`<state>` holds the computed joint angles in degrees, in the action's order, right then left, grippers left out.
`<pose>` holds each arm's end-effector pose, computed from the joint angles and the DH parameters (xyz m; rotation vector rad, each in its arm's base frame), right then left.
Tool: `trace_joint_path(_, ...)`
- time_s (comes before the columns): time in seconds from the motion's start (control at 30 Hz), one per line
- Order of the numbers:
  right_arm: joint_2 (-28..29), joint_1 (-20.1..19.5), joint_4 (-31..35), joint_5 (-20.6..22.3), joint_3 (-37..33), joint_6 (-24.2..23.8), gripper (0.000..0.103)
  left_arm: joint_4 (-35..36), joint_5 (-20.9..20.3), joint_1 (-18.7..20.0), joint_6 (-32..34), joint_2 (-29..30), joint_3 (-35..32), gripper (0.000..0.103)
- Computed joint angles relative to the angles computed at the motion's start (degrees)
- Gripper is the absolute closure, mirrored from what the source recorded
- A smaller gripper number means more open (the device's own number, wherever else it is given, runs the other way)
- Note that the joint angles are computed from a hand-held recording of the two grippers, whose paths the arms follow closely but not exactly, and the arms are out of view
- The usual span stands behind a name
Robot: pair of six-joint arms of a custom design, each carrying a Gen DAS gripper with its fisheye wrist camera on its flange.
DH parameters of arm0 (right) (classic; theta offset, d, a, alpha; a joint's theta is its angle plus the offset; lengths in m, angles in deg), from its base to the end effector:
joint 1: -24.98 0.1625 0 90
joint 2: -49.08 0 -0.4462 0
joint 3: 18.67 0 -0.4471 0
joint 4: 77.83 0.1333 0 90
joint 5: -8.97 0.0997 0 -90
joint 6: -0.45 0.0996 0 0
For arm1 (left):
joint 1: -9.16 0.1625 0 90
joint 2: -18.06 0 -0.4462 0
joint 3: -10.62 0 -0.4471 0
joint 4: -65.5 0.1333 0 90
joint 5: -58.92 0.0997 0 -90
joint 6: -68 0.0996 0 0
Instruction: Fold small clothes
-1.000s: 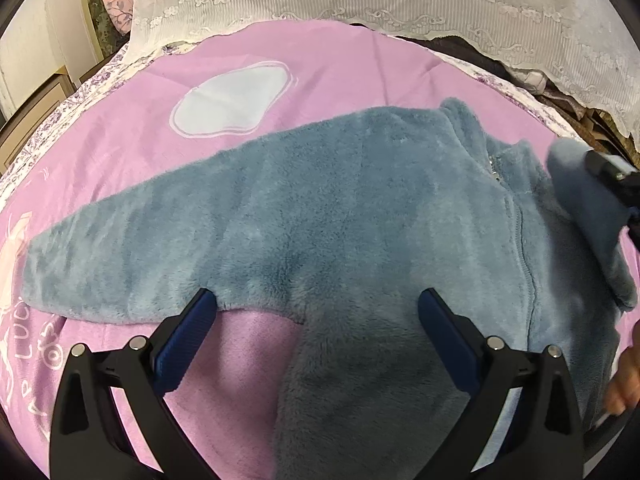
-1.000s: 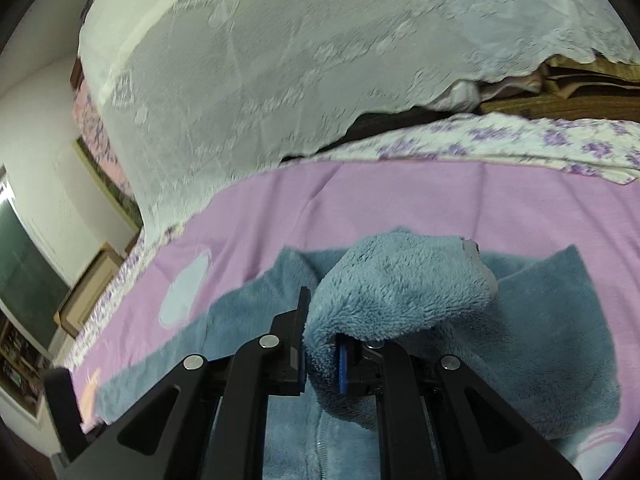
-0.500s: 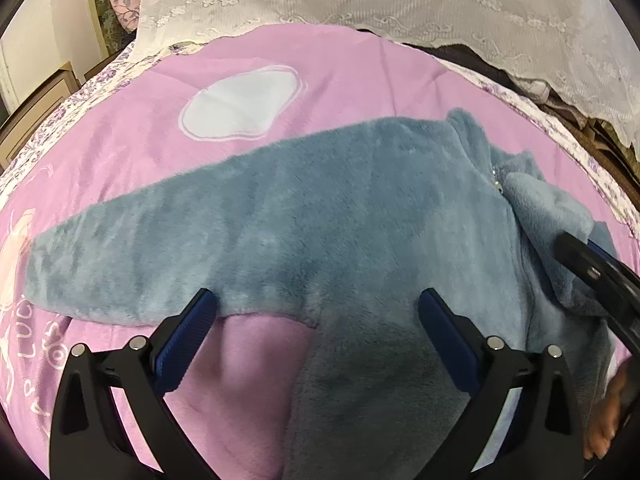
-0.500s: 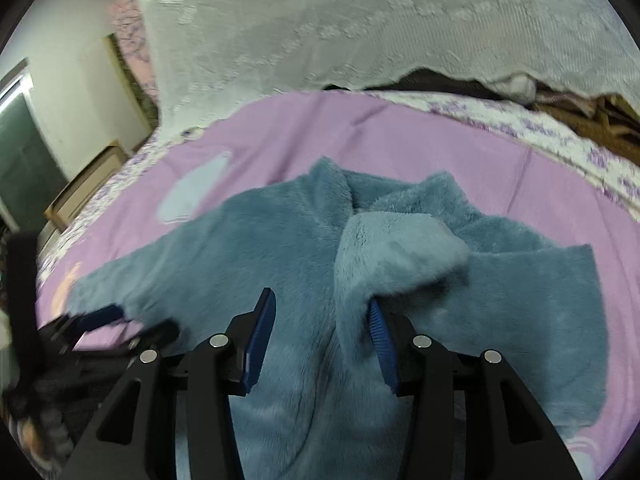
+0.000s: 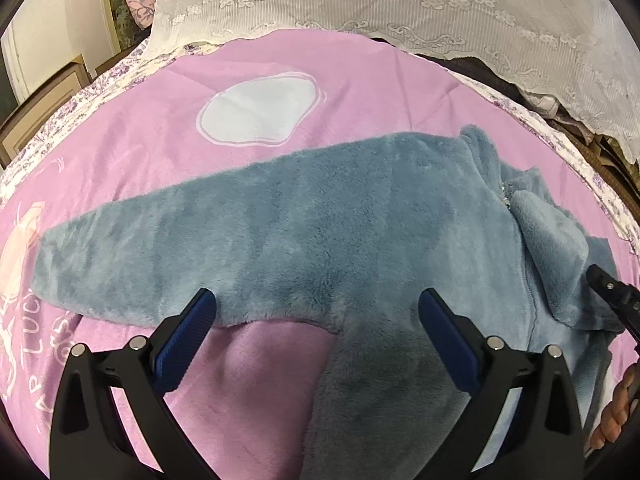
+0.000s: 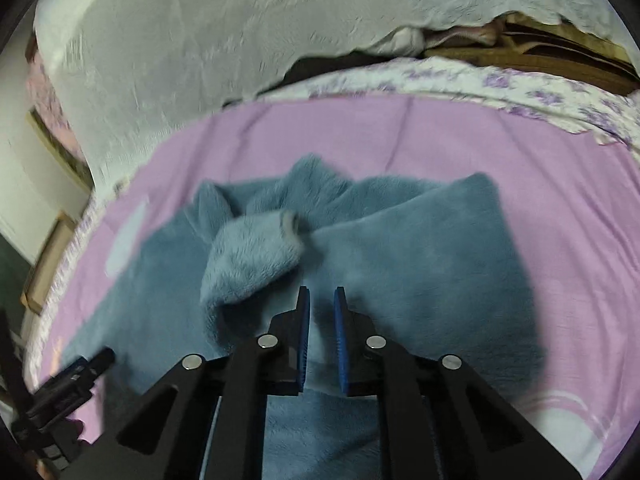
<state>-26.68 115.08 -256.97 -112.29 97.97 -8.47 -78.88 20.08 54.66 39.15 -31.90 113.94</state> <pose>0.0826 -0.5776 0.3201 -0.1094 -2.3779 1.0041 -0.3085 -0.6147 0.0847 0.3095 2.3254 -0.6875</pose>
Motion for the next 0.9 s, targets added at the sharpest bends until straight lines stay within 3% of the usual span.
trace_joint_path(0.1,4.1,1.1,-1.0,-0.6,-3.3,-0.7,0.090,0.5,0.1,0.2,-0.5,0.0,-0.2,0.004)
trace_joint_path(0.2,5.6,2.6,3.2,7.7,-4.4,-8.9,0.090,0.9,-0.3,0.6,-1.2,-0.3,-0.3,0.004)
trace_joint_path(0.3,4.8,3.8,4.4,10.8,-2.8,-12.1,0.090,0.7,-0.9,1.0,-1.6,-0.7,-0.1,0.004)
trace_joint_path(0.53,-2.9,1.6,1.2,9.1,2.7,-9.5,0.088,0.9,-1.0,1.1,-0.9,-0.3,-0.3,0.004)
trace_joint_path(0.8,-14.7,-2.3,-3.2,6.2,14.7,-10.5,0.088,2.0,2.7,0.2,0.0,1.9,-0.7,0.004)
trace_joint_path(0.87,-18.2,-2.5,-3.9,5.6,18.4,-10.9,0.083,0.7,3.1,-0.1,0.8,1.9,-0.3,0.004)
trace_joint_path(0.9,-20.0,-2.5,-4.0,5.0,20.1,-10.8,0.073,-0.6,3.0,-0.4,1.4,1.7,0.1,0.004)
